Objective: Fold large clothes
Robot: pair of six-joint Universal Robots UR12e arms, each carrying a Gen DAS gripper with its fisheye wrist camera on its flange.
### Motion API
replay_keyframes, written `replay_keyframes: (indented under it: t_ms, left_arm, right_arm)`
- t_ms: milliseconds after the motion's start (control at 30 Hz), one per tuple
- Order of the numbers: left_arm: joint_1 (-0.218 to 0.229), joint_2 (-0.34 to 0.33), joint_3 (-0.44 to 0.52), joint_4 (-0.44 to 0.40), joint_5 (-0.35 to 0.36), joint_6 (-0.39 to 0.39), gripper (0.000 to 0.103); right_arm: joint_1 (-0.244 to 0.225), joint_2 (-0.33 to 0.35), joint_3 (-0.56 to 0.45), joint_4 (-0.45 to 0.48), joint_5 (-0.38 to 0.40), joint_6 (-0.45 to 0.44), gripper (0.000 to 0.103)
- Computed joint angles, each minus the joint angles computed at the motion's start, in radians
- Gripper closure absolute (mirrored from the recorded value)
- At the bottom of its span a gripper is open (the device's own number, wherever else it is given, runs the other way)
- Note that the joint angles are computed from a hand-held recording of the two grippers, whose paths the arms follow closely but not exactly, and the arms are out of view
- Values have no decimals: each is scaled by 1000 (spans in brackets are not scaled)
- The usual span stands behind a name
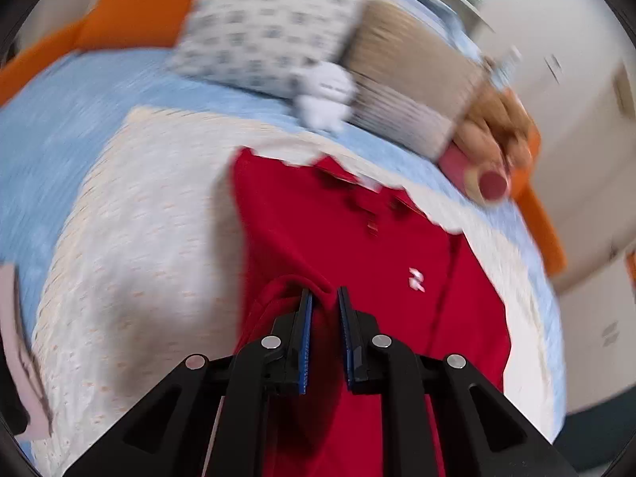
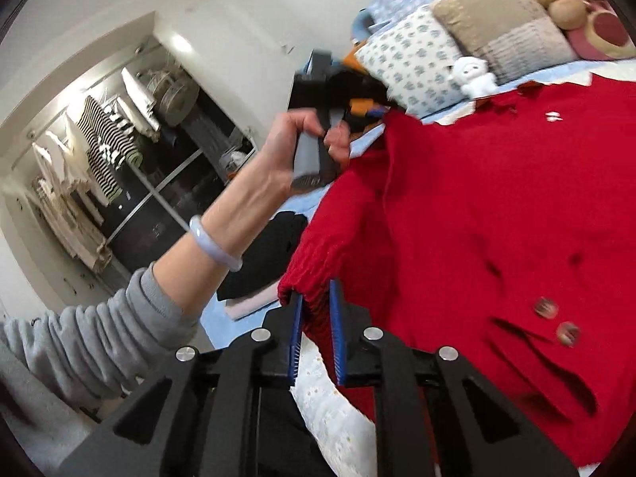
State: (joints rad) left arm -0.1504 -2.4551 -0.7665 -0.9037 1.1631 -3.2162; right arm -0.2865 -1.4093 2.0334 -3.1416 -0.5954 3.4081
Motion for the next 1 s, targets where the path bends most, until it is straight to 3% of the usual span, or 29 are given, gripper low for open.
replay_keyframes:
  t_ms: [133, 233, 333, 400, 433, 467, 533, 600, 667, 733, 833, 900, 1000]
  left_arm:
    - [-67, -29, 48, -64, 67, 85, 86]
    - [-108, -61, 65, -102, 138, 133, 81]
    - [-118, -102, 92, -217, 92, 130, 60]
    - [-119, -86, 48, -158, 71, 132, 49]
    - [-117, -74, 30, -142, 41, 145, 37]
    - [-111, -68, 23, -144, 5, 152, 29]
    - [-88, -36, -4, -148, -111, 151, 25]
    - [-67, 19, -65, -100, -163, 160, 18]
    - [-52, 76, -141, -43, -176, 189, 11]
    - [-39, 142, -231, -40, -140, 256, 11]
    - [-23, 196, -329, -125, -117, 317, 11]
    - [-8, 214, -382, -178, -126, 334, 13]
    - [10, 227, -448, -255, -199, 376, 15]
  right_arm:
    - [-23, -14, 38, -3, 4, 26, 89]
    - [-31, -25, 60, 66, -27, 9, 89]
    - [-29, -44, 74, 156, -78, -27, 87]
    - [-30, -62, 86, 190, -117, -41, 87]
    - [-34, -73, 89, 215, -117, -52, 84]
    - [-36, -83, 90, 227, -125, -56, 67]
    - [-41, -115, 97, 210, -171, -82, 44]
    - [-48, -137, 97, 188, -192, -109, 44]
    - [-58, -139, 85, 148, -154, -104, 45]
    - [-42, -132, 59, 151, -173, -132, 51]
    - [-14, -104, 24, 196, -150, -171, 65]
    - [13, -89, 12, 243, -146, -207, 65]
    - [51, -78, -13, 358, -187, -271, 67]
